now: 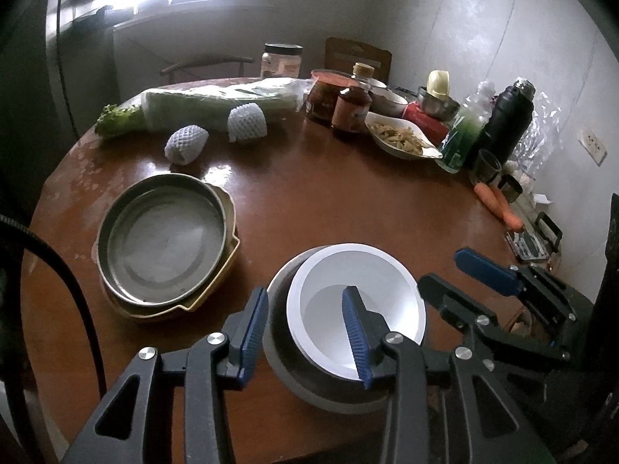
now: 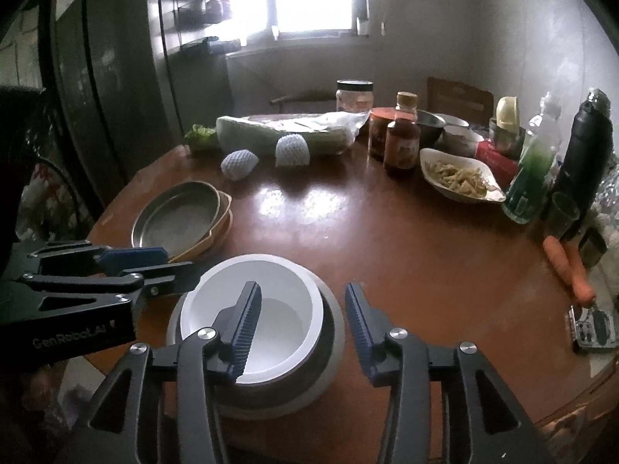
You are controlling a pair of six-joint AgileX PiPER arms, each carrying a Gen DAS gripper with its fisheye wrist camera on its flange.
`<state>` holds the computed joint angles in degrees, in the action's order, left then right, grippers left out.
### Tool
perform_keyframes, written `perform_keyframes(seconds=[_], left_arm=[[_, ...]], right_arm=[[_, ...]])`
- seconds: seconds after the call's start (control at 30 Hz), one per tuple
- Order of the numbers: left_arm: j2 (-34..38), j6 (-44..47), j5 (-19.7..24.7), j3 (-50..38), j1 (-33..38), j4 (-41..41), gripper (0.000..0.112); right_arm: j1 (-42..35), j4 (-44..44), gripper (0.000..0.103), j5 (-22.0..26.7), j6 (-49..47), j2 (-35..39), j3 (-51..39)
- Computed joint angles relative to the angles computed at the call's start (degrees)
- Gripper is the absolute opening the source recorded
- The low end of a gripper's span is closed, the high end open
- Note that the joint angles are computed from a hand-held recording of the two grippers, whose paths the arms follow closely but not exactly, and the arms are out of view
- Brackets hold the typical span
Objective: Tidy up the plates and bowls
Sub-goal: 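Lower the small paper bowl into the large white bowl with the left tool, then open the left tool to release the small paper bowl, then grip the rim of the nested bowl stack with the left tool and lift it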
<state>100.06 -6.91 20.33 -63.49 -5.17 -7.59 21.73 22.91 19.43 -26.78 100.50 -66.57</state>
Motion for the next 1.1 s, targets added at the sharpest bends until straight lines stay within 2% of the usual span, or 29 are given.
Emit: perform_keyframes(seconds=[0.23, 0.43, 0.53, 0.7, 0.9, 1.1], left_arm=[[-0.3, 4.7, -0.4, 2.2, 2.5, -6.1, 0.046], [0.2, 12.9, -0.1, 3.5, 4.5, -15.3, 0.049], [1.1, 13.4, 0.4, 3.2, 4.6, -16.3, 0.05], [3.0, 20.8, 1.9, 2.3, 5.4, -24.9, 0.051], [5.2, 18.2, 2.6, 0.4, 4.8, -23.2, 0.052], [6.8, 20.0, 3.3, -0.9, 5.0, -24.8, 0.052]], right_arm=[[-1.7, 0.7, 0.051, 0.2, 0.0, 0.5, -0.1], [-3.1, 2.6, 0.052, 1.3, -1.3, 1.7, -0.5], [-3.5, 4.7, 0.053, 2.1, -3.1, 2.3, -0.4], [-4.1, 7.2, 0.053, 4.3, -4.9, 4.3, -1.4], [-4.3, 8.2, 0.053, 5.4, -5.4, 5.8, -2.5], [-5.1, 9.5, 0.054, 7.9, -5.1, 8.2, -4.6]])
